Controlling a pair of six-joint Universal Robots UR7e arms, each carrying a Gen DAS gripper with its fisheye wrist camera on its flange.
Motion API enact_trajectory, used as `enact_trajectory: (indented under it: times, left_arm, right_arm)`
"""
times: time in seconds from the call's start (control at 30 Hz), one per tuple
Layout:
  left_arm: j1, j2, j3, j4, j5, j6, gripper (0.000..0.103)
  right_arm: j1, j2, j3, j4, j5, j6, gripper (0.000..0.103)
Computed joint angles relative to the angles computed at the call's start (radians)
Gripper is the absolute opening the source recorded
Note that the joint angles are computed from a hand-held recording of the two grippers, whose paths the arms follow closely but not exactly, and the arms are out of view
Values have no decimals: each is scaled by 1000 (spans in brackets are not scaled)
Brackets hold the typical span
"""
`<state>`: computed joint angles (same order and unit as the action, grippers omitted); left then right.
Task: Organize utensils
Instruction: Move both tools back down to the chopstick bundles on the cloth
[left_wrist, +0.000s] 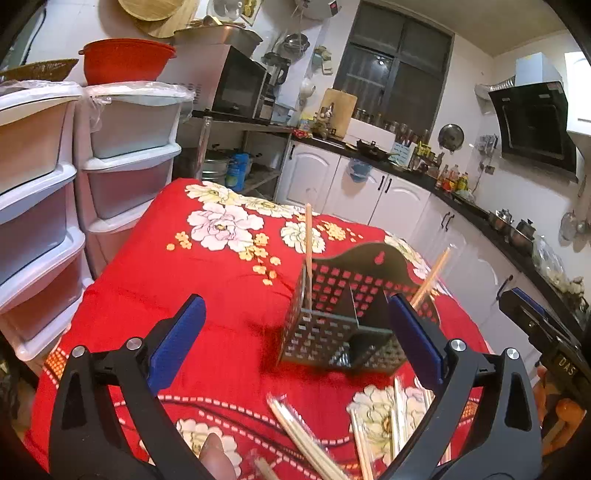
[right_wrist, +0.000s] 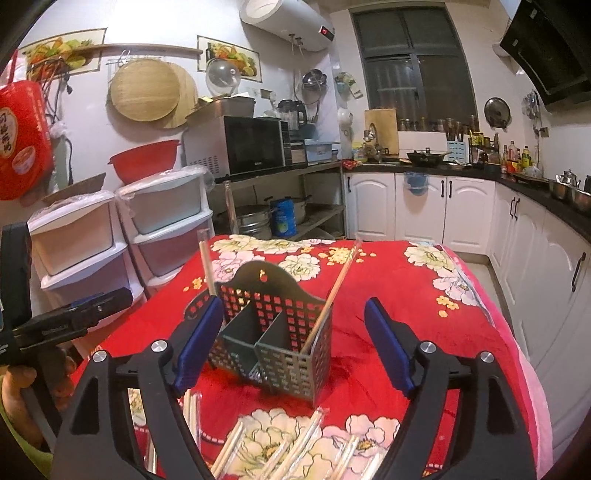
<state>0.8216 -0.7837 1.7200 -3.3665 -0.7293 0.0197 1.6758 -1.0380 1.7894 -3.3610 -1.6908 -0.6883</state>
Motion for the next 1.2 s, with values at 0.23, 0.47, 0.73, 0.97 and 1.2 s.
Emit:
enact_trajectory:
  times: [0.23,0.47,0.73,0.97,1.2]
  left_arm:
    - [-6,-26,61,27,-1,-45,91]
    - [-5,-51,126,37,0,-91,91]
    - [4,-72,191,100,-7,-191,91]
    - [10,-74,230,154,-24,-260,91]
    - [15,-72,260,197,-45,-312,91]
  right_arm:
    - [-9,-31,60,-6,1,-19,76]
    - [-20,-56,109,-8,-5,-28,76]
    - [-41,-72,153,-2,-17,-29,76]
    - [-57,-80,179,15,-36,-30,76]
    - [-73,-88,199,34,-55,-37,76]
